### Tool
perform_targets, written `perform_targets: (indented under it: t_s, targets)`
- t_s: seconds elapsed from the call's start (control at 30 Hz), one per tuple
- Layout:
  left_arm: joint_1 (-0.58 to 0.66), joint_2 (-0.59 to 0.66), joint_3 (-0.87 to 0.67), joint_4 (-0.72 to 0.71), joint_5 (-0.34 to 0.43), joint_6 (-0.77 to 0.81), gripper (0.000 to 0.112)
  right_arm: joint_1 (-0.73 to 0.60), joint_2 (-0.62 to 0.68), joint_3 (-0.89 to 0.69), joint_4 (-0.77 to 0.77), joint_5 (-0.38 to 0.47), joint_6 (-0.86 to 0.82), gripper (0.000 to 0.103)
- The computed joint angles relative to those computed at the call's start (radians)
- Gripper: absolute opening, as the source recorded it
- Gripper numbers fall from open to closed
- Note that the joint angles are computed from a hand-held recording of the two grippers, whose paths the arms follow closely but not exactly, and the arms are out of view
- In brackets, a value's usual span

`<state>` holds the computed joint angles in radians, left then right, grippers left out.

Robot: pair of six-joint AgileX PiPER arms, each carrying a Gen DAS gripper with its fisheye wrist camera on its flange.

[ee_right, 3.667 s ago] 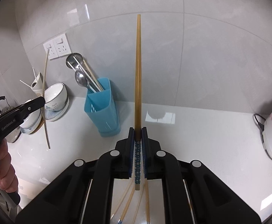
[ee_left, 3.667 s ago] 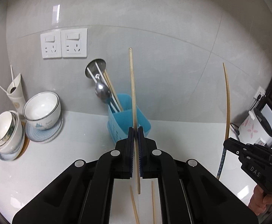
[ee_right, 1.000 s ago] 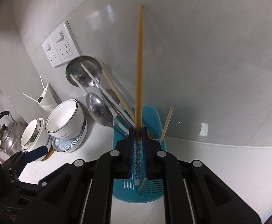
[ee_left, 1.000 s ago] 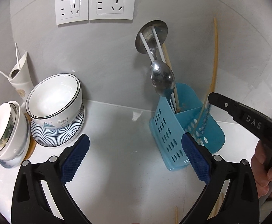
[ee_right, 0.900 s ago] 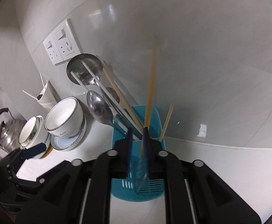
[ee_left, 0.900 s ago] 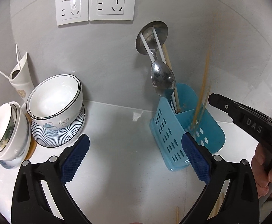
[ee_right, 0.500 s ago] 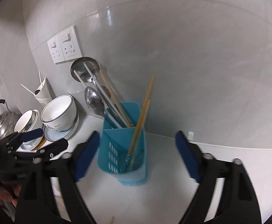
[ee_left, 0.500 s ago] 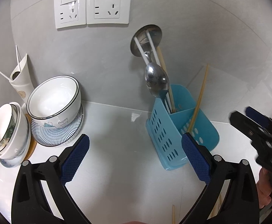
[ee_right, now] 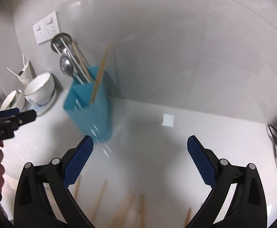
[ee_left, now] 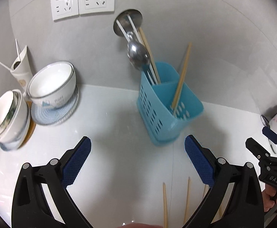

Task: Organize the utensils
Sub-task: 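Move both open tools back down over the remaining chopsticks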

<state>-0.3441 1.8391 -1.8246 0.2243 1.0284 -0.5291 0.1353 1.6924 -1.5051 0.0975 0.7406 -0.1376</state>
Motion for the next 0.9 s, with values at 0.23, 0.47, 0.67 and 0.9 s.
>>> perform_targets:
  t_s: [0.23, 0.47, 0.67, 0.9]
  targets:
    - [-0.058, -0.075, 0.160, -0.006, -0.009, -0.056, 0.097, -0.103, -0.125, 0.202, 0.048, 0.007, -0.086, 0.095]
    - [-0.143, -0.127, 0.297, -0.012, 0.013, -0.116, 0.097, -0.165, -0.235, 0.382, 0.063, 0.045, -0.158, 0.095]
    - [-0.196, -0.142, 0.407, -0.061, 0.020, -0.153, 0.097, -0.180, -0.288, 0.507, 0.019, 0.076, -0.173, 0.095]
    - [-0.244, -0.128, 0.474, -0.079, 0.042, -0.186, 0.097, -0.154, -0.263, 0.543, -0.044, 0.141, -0.137, 0.086]
